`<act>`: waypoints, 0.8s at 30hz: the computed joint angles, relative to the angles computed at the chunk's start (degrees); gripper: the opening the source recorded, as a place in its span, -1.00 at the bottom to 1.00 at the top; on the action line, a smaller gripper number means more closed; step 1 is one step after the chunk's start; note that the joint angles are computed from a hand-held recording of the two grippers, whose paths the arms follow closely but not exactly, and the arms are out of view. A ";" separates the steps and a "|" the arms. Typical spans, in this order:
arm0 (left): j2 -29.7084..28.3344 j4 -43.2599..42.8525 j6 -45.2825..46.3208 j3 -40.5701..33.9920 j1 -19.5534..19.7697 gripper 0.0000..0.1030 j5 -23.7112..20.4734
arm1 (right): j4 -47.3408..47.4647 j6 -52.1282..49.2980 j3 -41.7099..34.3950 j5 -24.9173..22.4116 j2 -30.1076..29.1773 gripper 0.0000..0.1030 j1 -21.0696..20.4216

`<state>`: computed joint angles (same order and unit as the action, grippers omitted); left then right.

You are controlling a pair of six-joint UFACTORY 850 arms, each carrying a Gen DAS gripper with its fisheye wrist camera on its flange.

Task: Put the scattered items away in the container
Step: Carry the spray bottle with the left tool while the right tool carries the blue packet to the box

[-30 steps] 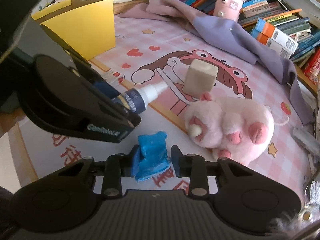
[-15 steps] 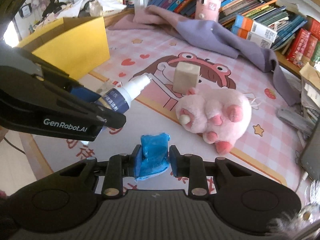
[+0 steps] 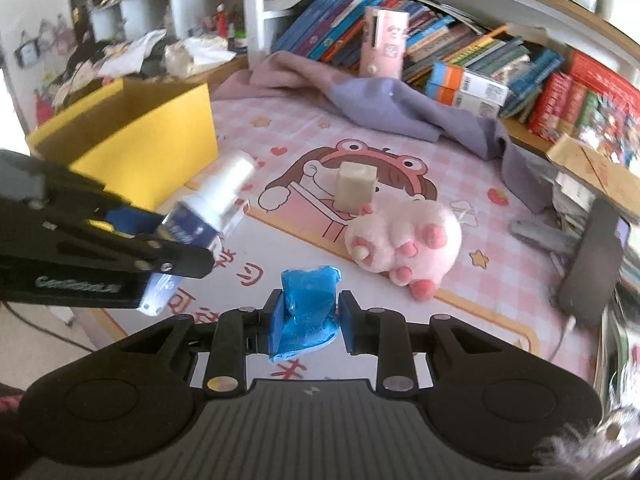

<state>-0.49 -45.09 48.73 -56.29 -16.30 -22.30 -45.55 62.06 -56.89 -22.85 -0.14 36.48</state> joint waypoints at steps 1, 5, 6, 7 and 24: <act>0.73 -2.09 2.04 0.61 0.65 -0.40 -0.63 | -0.50 1.99 0.01 -0.82 0.52 -0.48 0.59; 3.28 -9.21 10.64 2.78 3.49 -0.40 -4.20 | -5.46 11.49 -0.04 -5.21 1.83 -0.48 4.02; 3.80 -10.65 12.88 3.26 4.16 -0.40 -4.81 | -6.83 13.78 -0.17 -6.55 1.87 -0.48 5.07; 4.28 -11.91 14.94 3.68 4.87 -0.40 -5.44 | -7.95 15.87 -0.37 -7.78 1.77 -0.48 6.05; 15.04 -13.72 33.41 12.91 23.78 -0.40 -23.52 | -9.44 32.51 -10.10 -25.07 -7.49 -0.48 24.11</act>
